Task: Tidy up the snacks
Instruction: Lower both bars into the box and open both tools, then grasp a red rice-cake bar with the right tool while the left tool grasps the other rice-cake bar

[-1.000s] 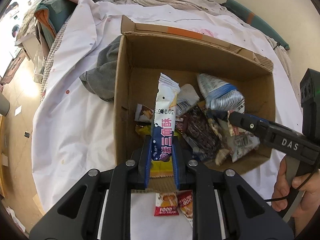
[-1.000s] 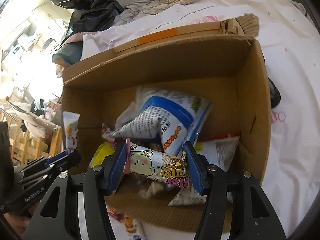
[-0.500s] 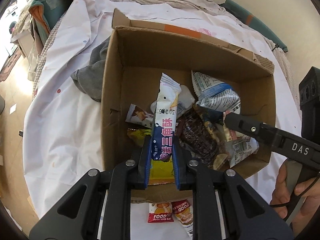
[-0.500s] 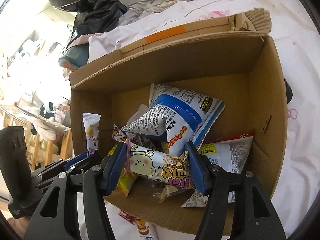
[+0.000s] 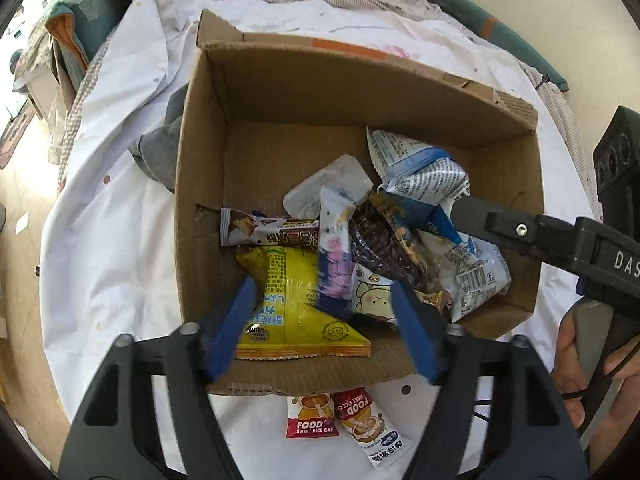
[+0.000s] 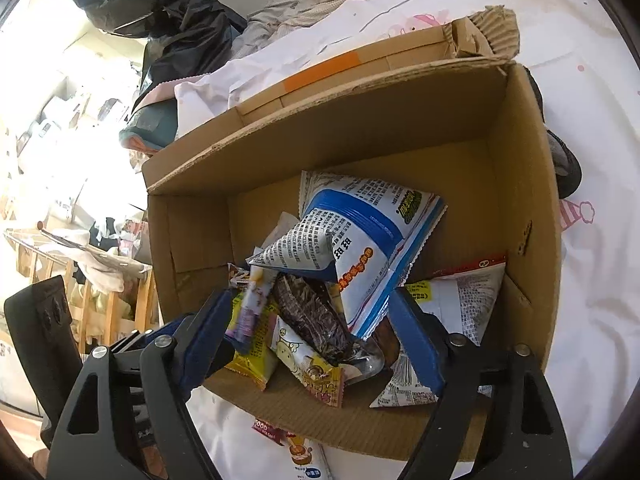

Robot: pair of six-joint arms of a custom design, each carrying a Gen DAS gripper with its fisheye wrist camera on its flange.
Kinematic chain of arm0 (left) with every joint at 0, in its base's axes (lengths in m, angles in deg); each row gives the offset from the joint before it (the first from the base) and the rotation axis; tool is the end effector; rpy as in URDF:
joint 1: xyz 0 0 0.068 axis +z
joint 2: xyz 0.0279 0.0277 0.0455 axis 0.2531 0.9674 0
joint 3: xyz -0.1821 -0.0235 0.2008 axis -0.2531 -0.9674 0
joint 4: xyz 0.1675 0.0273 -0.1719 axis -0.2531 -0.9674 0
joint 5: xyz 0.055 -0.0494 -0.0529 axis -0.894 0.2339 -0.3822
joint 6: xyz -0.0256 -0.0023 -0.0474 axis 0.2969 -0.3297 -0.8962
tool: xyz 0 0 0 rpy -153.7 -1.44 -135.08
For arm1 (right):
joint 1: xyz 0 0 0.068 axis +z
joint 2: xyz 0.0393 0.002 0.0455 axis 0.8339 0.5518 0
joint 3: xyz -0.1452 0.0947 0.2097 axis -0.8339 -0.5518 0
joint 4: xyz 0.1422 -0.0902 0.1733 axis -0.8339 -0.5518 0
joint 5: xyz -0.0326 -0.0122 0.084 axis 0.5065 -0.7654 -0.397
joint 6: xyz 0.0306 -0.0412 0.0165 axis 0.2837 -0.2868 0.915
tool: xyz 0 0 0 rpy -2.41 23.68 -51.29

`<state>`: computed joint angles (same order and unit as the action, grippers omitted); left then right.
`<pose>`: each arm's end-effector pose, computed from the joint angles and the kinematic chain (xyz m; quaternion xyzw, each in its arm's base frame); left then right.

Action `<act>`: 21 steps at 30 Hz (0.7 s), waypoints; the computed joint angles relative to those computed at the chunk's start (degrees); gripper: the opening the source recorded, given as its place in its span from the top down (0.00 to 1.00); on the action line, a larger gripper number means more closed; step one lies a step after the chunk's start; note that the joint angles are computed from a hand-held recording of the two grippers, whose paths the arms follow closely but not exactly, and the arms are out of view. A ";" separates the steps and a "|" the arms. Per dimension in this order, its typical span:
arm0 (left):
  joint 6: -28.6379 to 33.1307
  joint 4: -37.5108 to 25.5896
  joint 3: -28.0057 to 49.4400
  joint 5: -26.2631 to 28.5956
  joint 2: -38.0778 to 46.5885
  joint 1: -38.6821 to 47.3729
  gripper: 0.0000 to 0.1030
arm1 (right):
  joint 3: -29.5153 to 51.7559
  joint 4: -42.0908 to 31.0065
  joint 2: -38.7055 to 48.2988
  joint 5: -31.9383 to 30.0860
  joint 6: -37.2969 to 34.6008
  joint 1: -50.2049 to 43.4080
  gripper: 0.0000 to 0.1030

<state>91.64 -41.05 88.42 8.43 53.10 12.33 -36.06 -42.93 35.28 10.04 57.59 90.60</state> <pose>0.3343 -0.0273 0.2173 0.2886 0.9268 -0.1554 0.1834 0.2490 0.1643 0.2056 0.2445 0.8989 0.2390 0.2739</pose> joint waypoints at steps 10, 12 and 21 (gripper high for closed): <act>-0.10 -1.03 -0.66 1.23 -2.06 2.54 0.24 | -1.26 -3.79 -5.02 5.10 3.47 3.93 0.19; 0.22 -1.23 -1.07 1.51 -3.23 3.42 0.24 | -1.22 -5.07 -6.12 6.49 4.68 5.31 0.19; 2.96 -1.06 -4.50 -0.72 -7.24 8.21 0.24 | -1.20 -9.48 -7.71 11.03 9.96 12.39 0.19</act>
